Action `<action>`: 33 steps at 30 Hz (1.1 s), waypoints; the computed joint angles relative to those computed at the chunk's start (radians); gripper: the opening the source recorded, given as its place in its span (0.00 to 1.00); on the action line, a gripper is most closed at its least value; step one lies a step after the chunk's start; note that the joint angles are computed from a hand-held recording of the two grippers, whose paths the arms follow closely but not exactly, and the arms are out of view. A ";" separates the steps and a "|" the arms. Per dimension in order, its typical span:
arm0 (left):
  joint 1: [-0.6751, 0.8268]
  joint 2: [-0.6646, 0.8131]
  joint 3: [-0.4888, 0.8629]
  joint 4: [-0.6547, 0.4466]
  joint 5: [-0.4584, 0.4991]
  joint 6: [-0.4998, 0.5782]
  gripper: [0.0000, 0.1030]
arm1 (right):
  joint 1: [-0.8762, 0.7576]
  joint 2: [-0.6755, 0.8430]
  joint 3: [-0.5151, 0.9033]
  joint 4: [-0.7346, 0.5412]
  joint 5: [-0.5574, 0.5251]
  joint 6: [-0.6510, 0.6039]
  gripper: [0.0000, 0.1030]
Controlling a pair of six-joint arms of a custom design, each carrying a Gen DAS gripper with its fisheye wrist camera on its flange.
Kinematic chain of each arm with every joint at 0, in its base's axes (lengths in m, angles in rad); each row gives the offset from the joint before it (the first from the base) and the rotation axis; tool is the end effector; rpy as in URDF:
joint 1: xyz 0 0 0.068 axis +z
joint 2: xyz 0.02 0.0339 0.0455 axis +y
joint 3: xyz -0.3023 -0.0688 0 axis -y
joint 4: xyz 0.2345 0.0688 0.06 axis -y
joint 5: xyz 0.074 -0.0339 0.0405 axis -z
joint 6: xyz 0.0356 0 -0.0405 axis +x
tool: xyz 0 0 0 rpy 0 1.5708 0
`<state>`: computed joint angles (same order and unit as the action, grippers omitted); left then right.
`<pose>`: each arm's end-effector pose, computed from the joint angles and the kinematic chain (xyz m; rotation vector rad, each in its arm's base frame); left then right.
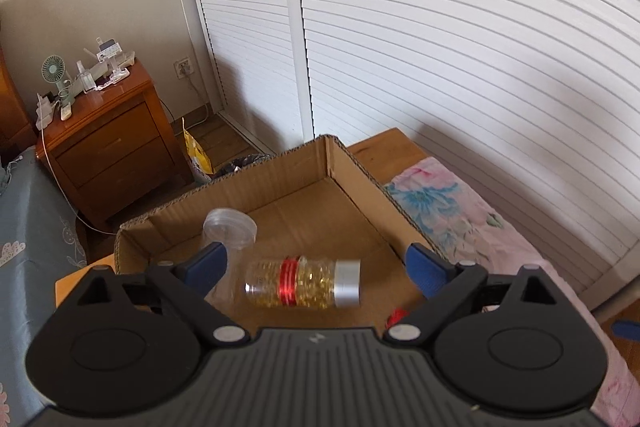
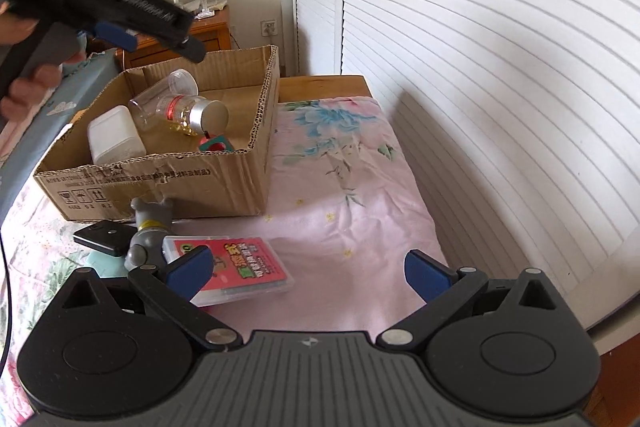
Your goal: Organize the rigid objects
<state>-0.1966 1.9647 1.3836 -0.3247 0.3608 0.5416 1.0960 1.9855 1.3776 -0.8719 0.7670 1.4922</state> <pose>0.4204 -0.0966 0.2296 1.0127 2.1965 -0.2906 0.1946 0.3246 0.2063 0.5103 2.3206 -0.1578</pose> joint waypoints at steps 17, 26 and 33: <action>0.190 -0.311 -0.525 0.177 0.138 0.152 0.97 | 0.123 0.044 0.045 -0.061 0.044 0.170 1.00; 0.319 -0.344 -0.783 0.315 0.162 0.299 0.97 | 0.141 0.026 -0.015 -0.050 0.034 0.228 1.00; 0.390 -0.301 -0.863 0.334 0.178 0.380 0.97 | 0.123 0.022 -0.041 0.003 0.009 0.194 1.00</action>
